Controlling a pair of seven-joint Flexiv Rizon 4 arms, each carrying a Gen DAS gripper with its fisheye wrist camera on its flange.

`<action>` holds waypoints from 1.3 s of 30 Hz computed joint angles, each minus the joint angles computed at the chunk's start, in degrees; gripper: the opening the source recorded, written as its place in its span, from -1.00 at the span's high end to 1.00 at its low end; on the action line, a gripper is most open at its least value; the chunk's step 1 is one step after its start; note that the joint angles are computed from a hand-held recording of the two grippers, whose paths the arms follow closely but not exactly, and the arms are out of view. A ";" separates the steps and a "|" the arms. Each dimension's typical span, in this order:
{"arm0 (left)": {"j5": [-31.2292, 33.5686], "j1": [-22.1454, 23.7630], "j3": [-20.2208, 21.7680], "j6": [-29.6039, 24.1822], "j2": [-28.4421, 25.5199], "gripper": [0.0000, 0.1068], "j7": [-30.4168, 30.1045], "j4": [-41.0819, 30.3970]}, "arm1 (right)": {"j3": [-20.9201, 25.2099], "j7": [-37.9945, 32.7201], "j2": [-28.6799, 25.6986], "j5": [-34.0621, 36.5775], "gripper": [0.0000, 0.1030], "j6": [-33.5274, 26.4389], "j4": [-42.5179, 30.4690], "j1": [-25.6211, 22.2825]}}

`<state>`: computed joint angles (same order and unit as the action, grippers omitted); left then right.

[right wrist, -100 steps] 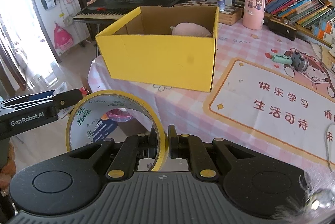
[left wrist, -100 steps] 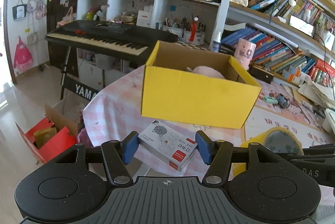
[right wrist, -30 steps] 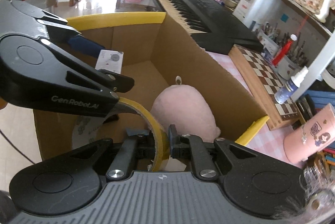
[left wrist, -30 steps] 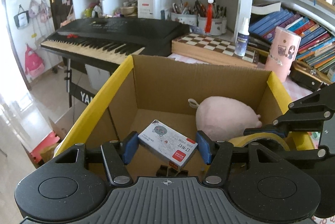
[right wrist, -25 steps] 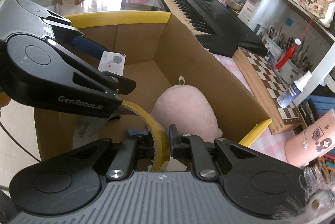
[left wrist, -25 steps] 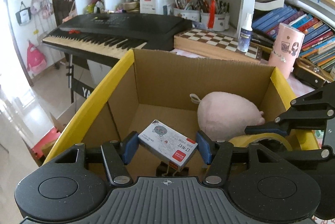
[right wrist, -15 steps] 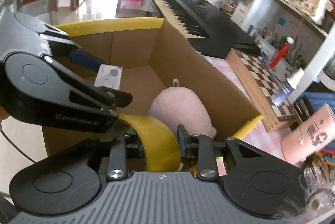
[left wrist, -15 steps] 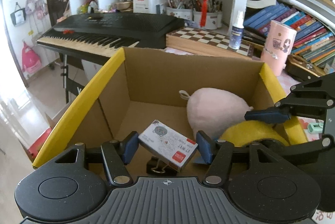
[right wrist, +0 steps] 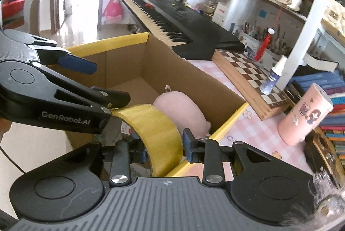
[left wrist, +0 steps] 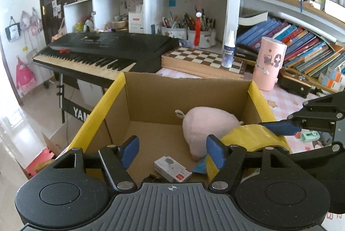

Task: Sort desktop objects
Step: 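Open left tool to drop the card box while right tool releases the tape into the box, then withdraw both open tools from the yellow box back over the mat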

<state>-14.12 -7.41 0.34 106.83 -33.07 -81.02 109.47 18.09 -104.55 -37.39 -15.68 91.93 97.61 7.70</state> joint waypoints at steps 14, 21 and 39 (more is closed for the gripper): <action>7.60 10.23 -8.24 3.79 3.66 -0.38 -3.22 6.47 | -11.49 8.60 5.65 -0.23 0.22 5.84 8.26 9.57; 12.17 14.23 -10.76 5.88 5.45 -0.40 -5.78 9.35 | -20.55 13.83 7.91 0.74 0.05 8.76 12.12 17.51; 21.06 20.55 -14.19 7.49 9.43 -0.40 -10.48 14.35 | -38.62 19.51 12.56 11.93 0.05 13.79 21.16 35.67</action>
